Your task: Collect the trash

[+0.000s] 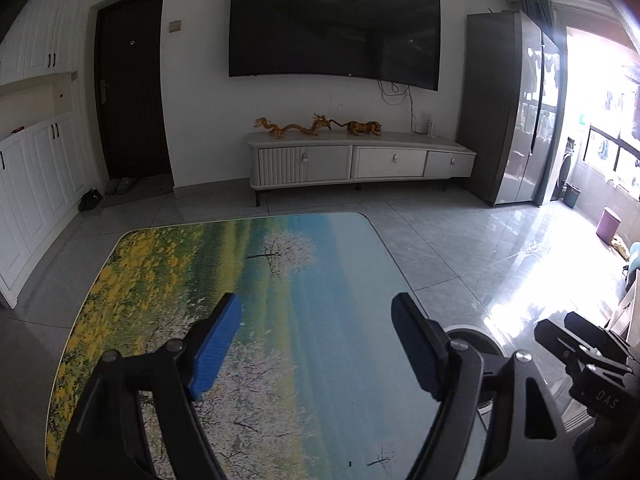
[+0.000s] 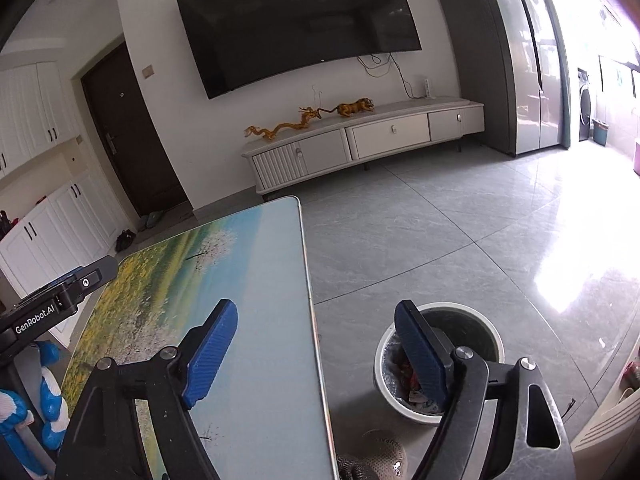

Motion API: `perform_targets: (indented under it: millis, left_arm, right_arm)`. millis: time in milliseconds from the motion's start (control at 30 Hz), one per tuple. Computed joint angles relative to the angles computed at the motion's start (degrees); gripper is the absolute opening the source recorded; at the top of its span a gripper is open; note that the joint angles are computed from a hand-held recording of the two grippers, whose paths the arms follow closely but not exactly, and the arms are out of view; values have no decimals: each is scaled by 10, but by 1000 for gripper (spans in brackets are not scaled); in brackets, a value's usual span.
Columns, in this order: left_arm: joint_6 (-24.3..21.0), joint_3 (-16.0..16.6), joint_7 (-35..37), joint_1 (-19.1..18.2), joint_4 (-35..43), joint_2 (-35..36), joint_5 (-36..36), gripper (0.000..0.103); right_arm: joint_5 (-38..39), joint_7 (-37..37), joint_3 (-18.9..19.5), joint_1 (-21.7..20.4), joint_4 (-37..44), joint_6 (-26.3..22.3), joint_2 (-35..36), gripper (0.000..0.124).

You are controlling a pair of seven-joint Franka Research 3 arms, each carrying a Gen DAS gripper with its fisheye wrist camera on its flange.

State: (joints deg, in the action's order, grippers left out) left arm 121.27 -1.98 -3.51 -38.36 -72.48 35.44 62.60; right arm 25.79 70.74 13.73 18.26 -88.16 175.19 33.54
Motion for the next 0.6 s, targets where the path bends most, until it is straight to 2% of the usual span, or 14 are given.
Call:
perform_targets:
  millis: [100, 233, 467, 600]
  left_arm:
    - [-47, 2, -45, -21, -64, -49, 26, 77]
    - [-106, -20, -91, -28, -118, -94, 59, 82]
    - [-206, -63, -137, -43, -155, -129, 116, 100]
    - [-248, -82, -156, -51, -168, -143, 140, 103]
  right_arm:
    - [-2, -3, 4, 10, -29, 34, -20, 86]
    - [-5, -10, 22, 9, -65, 76, -43, 93]
    - [-36, 5, 27, 18, -109, 133, -71, 101]
    - [-64, 13, 47, 7, -126, 156, -81, 103]
